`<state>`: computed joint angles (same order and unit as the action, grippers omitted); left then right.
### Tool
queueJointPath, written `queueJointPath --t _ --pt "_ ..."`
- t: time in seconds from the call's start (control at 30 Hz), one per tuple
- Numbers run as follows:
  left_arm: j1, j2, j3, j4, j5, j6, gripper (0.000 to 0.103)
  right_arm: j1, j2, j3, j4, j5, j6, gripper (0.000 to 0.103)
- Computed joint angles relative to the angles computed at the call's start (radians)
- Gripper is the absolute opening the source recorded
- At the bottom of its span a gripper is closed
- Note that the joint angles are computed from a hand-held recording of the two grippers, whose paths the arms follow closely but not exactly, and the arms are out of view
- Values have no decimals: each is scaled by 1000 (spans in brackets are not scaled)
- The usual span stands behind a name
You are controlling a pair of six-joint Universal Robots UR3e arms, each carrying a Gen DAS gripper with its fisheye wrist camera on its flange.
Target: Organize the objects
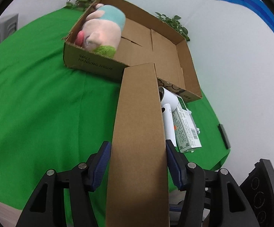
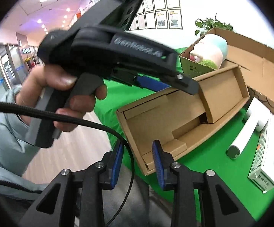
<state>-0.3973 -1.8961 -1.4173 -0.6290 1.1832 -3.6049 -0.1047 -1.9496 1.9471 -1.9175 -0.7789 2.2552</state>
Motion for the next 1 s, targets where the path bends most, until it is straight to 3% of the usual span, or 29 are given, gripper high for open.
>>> queueJointPath --t 0.17,0.27,0.3,0.37,0.53,0.6,0.67,0.77,0.83,0.87,0.93,1.0 --pt "43 32 -154 150 -94 -129 55 -136 -55 -41 314 97 -168 37" --pt "35 43 -175 165 -56 -149 54 -197 -76 -25 325 122 -136 71" --pt "-2 44 -126 84 47 -123 54 -203 -59 -41 341 117 -135 71" --pt "-24 50 -104 52 106 -99 55 -215 23 -62 245 138 -43 71" --pt "-85 57 -19 -2 229 -30 58 -175 69 -18 -36 77 191 71" --pt "-100 40 45 -54 259 -8 57 -203 18 9 -22 57 179 71" --pt "-107 41 86 -89 296 21 57 -145 66 7 -198 -25 292 71" --pt "-130 47 150 -135 381 81 59 -72 96 -4 -372 -203 333 72" --pt "-162 27 218 -162 462 126 71 -62 78 2 -434 -256 339 72" --pt "-175 27 225 -157 494 140 79 -77 64 0 -431 -242 339 72" --pt "-197 28 234 -134 541 153 80 -102 59 -16 -415 -189 357 72" --pt "-198 36 231 -121 533 150 80 -102 55 -20 -426 -171 390 70"
